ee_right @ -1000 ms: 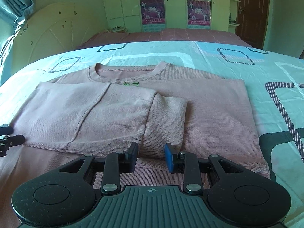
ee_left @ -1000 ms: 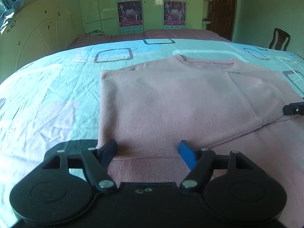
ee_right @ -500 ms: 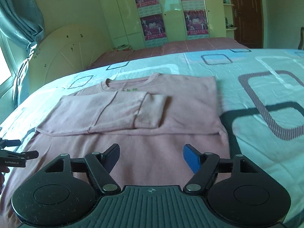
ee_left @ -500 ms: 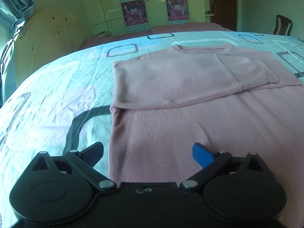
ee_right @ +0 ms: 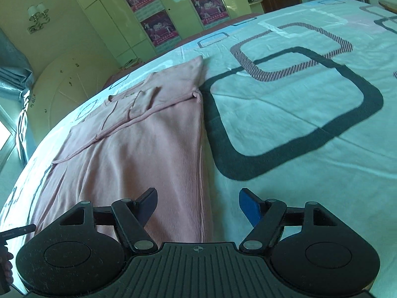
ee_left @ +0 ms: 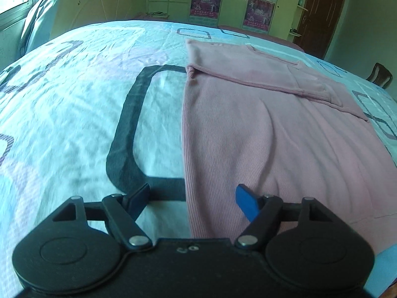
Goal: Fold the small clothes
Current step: 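Move both grippers to the sweatshirt hem and close them on it, then lift the held hem with both grippers and fold it over toward the collar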
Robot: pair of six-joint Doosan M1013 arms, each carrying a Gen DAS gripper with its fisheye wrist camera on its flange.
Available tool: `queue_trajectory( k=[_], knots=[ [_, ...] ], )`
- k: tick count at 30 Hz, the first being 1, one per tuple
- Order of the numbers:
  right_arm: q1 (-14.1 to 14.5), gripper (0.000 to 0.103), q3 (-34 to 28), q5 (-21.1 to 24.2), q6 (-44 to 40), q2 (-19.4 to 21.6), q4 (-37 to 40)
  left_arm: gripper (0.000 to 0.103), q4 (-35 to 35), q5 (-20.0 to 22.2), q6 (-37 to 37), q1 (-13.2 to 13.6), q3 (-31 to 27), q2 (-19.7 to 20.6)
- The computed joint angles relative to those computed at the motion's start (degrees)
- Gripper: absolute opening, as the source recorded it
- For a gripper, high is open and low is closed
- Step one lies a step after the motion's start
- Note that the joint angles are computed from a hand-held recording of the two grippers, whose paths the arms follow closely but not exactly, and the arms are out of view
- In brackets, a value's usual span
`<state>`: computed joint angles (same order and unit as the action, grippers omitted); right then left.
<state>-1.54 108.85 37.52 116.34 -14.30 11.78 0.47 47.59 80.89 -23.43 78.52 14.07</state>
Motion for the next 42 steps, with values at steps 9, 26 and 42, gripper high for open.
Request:
queue_trajectory(
  k=[9, 26, 42],
  knots=[
    [-1.7, 0.061, 4.7, -0.5, -8.0, -3.8, 14.4, 0.073, -9.7, -0.7, 3.5, 0.5, 4.3, -3.2],
    [-8.5, 0.026, 8.8, 4.0, -29.3, -3.3, 49.0, 0.051, -28.3, -2.6, 8.7, 3.7, 5.6, -2.2],
    [-7.1, 0.013, 9.7, -1.5, -26.2, -6.2, 40.7, 0.005, -27.9, -6.9, 5.7, 4.7, 8.7, -3.9]
  ],
)
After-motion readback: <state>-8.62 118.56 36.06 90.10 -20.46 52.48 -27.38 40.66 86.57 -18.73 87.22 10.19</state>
